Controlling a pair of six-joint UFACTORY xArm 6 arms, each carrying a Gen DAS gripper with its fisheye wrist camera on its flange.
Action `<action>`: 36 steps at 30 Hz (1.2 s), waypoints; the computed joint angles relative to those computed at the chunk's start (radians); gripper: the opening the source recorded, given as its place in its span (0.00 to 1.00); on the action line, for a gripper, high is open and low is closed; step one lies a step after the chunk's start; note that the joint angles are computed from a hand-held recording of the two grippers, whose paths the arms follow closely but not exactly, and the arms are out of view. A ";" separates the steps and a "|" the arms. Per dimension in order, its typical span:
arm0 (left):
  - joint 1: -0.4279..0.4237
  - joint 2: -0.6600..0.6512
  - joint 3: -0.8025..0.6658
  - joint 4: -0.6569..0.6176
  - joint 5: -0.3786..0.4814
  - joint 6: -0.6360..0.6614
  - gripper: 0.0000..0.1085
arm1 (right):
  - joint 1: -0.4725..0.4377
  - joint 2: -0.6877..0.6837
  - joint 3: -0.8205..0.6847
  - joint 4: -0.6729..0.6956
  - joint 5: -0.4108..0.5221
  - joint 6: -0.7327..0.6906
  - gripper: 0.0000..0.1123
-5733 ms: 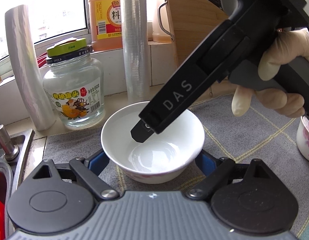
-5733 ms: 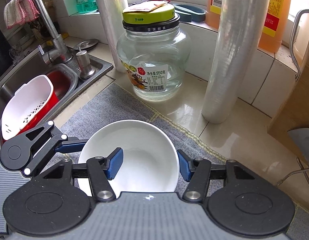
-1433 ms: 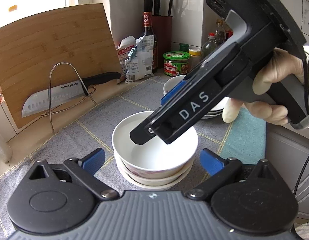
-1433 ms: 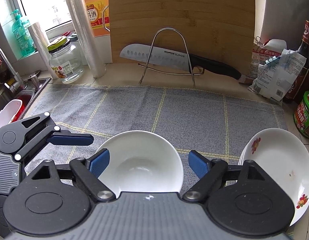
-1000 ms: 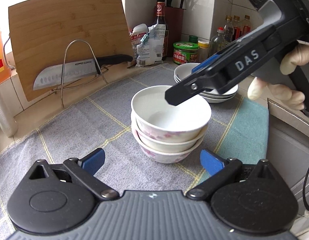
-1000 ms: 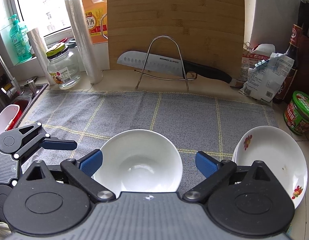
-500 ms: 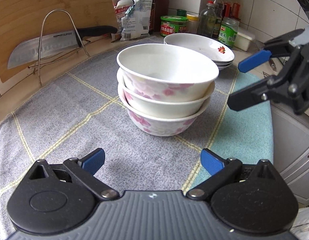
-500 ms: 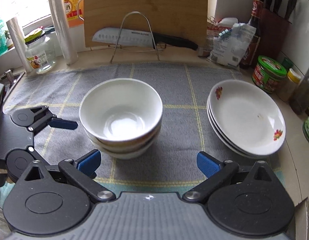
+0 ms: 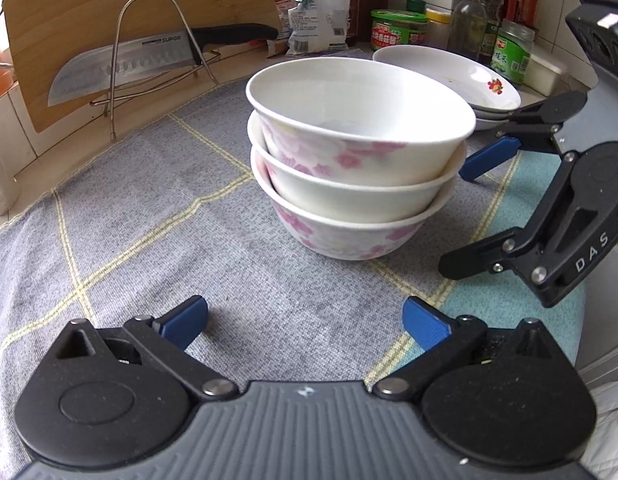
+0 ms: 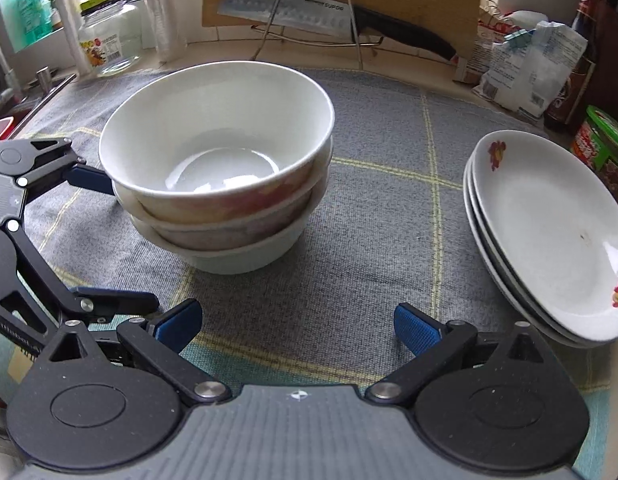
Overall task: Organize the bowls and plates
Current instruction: 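Grasp the stack of three bowls with both grippers from opposite sides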
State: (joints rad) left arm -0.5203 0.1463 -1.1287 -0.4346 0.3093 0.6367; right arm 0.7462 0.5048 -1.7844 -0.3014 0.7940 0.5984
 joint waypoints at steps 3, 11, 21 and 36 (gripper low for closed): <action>-0.005 -0.011 0.024 0.096 -0.029 -0.135 0.95 | -0.009 -0.021 0.045 0.020 -0.046 -0.131 0.92; -0.007 -0.034 0.079 0.331 -0.096 -0.450 0.95 | -0.031 -0.069 0.147 0.062 -0.164 -0.250 0.92; -0.020 -0.018 0.061 -0.012 -0.112 -0.046 0.95 | -0.031 -0.079 0.168 0.045 -0.181 -0.229 0.92; 0.043 0.071 -0.135 -0.316 0.178 0.511 0.95 | -0.032 0.013 -0.010 0.121 -0.025 -0.316 0.92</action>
State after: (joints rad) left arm -0.4772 0.2170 -1.2640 -0.7501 0.4876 1.1472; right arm 0.7137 0.5179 -1.7946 -0.1808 0.7689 0.2819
